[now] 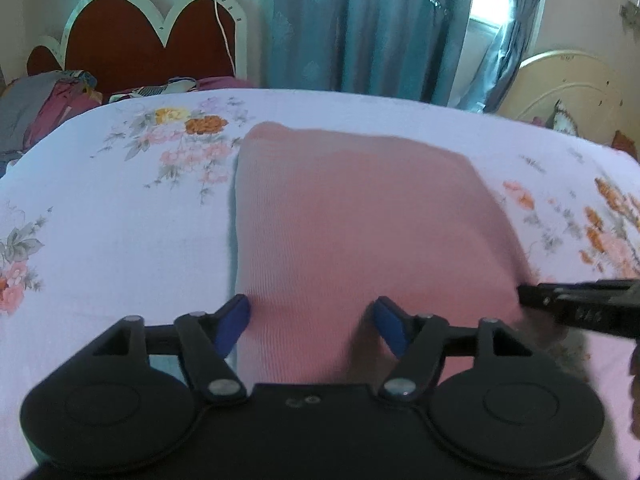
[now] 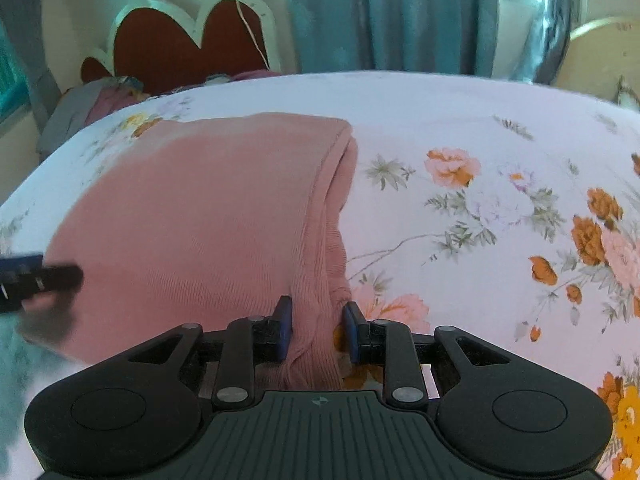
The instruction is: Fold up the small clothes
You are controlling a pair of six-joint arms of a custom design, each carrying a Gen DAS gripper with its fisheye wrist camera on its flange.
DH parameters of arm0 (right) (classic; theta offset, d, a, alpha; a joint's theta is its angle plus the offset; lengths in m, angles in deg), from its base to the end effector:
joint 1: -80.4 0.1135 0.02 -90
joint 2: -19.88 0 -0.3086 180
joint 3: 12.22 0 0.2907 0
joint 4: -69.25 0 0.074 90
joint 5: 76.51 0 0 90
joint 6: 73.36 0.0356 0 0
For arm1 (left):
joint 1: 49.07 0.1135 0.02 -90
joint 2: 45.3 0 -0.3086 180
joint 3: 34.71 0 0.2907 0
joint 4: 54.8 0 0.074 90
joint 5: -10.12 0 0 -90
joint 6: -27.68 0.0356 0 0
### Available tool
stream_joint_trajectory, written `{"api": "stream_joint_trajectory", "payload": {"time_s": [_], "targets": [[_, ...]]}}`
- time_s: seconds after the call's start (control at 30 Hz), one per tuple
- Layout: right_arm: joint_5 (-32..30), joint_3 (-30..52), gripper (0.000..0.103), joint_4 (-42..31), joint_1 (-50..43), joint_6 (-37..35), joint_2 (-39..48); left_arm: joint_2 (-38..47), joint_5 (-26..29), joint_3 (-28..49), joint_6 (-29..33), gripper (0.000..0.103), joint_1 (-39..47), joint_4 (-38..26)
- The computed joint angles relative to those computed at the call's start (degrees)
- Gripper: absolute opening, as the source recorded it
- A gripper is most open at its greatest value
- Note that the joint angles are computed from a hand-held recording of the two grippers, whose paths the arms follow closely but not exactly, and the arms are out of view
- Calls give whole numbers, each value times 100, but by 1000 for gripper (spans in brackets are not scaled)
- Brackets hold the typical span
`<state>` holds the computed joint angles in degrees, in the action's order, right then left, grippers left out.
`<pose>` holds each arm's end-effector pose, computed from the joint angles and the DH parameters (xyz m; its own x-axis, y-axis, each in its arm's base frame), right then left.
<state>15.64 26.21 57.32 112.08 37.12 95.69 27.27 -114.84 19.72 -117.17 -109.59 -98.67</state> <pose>0.2107 0.1285 0.1531 -0.7808 -0.0710 -0.6207 -0.2464 0.9480 0.2015 0.1419 -0.2095 0.2263 -0.7253 -0.0786 -0.6839 -0.0208 0.9955 -0.0924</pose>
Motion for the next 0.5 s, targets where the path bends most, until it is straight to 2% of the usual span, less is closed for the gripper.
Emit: {"api": "stream_joint_trajectory", "payload": {"time_s": [0.17,0.3,0.5], "targets": [[40,131,25,-73,5,-121,57,85,197,7,-150,89,56,53],[-3,-66,26,14,-24,-189,-142,375,161,224,-752,102,-41,-280],[178,-128,26,12,135,-288,-245,712,272,526,-1857,103,-115,-924]]}}
